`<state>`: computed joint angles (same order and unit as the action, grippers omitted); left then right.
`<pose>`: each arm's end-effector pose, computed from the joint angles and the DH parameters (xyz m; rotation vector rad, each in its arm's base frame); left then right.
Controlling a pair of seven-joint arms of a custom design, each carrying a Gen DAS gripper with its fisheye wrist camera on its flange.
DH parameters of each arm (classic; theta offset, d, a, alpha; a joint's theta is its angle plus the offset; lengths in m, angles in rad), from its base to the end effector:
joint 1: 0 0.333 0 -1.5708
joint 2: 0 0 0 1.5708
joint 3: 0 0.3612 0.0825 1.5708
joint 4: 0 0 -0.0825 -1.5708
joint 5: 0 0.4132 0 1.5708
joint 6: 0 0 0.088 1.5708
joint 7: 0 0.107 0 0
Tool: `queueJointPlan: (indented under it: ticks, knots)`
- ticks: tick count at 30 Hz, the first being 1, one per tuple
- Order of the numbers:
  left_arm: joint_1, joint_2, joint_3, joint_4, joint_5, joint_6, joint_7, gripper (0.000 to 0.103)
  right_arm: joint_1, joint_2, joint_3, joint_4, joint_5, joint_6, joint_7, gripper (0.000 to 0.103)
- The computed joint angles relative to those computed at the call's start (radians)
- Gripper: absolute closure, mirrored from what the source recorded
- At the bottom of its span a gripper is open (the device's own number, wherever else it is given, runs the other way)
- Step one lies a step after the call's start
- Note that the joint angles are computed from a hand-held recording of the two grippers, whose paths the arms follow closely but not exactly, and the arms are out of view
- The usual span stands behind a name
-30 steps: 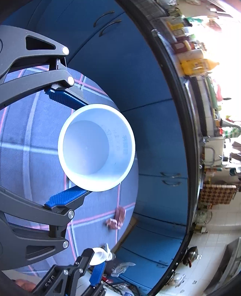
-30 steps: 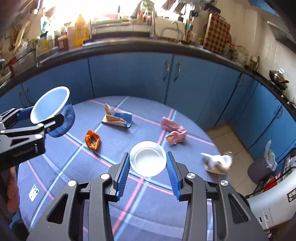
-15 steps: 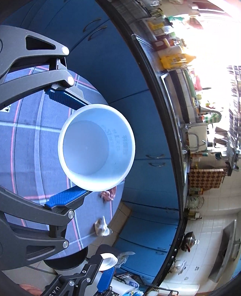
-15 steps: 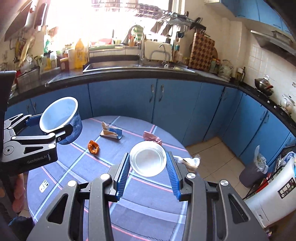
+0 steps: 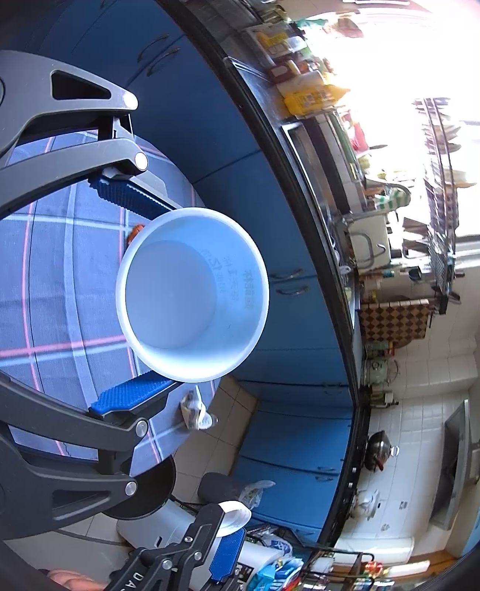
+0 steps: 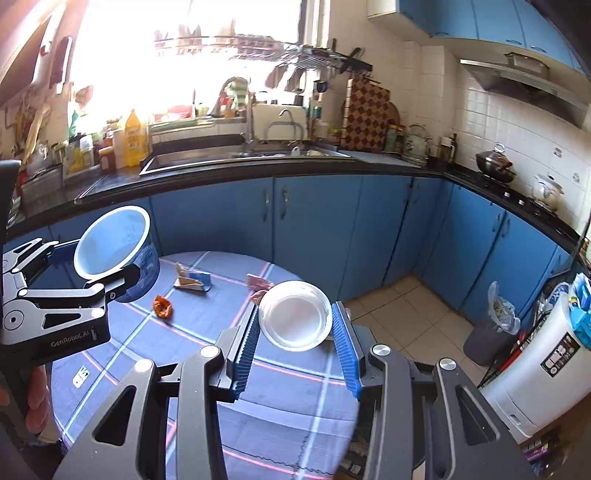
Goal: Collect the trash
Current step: 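Carry the bowl and white lid over the bin and open both tools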
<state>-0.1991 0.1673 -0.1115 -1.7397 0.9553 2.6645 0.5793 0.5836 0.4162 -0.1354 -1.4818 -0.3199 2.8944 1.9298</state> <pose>0.6534 -0.2285 0.5892 -1.5815 1.5953 -0.7217 0.6802 0.3731 0.5895 -1.8496 1.2275 -0.7507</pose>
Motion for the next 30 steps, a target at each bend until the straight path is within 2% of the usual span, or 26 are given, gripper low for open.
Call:
queueJointPlan:
  ticks: [17, 27, 30]
  knots:
    - [-0.084, 0.112, -0.006, 0.153, -0.031, -0.044, 0.101, 0.026, -0.011, -0.07, -0.092, -0.113, -0.092, 0.076, 0.156, 0.064]
    - [-0.143, 0.21, 0.005, 0.272, -0.094, -0.077, 0.206, 0.026, -0.049, -0.074, -0.109, -0.145, -0.111, 0.09, 0.211, 0.064]
    - [-0.164, 0.248, 0.01, 0.32, -0.113, -0.093, 0.241, 0.026, -0.072, -0.068, -0.095, -0.145, -0.09, 0.087, 0.2, 0.064]
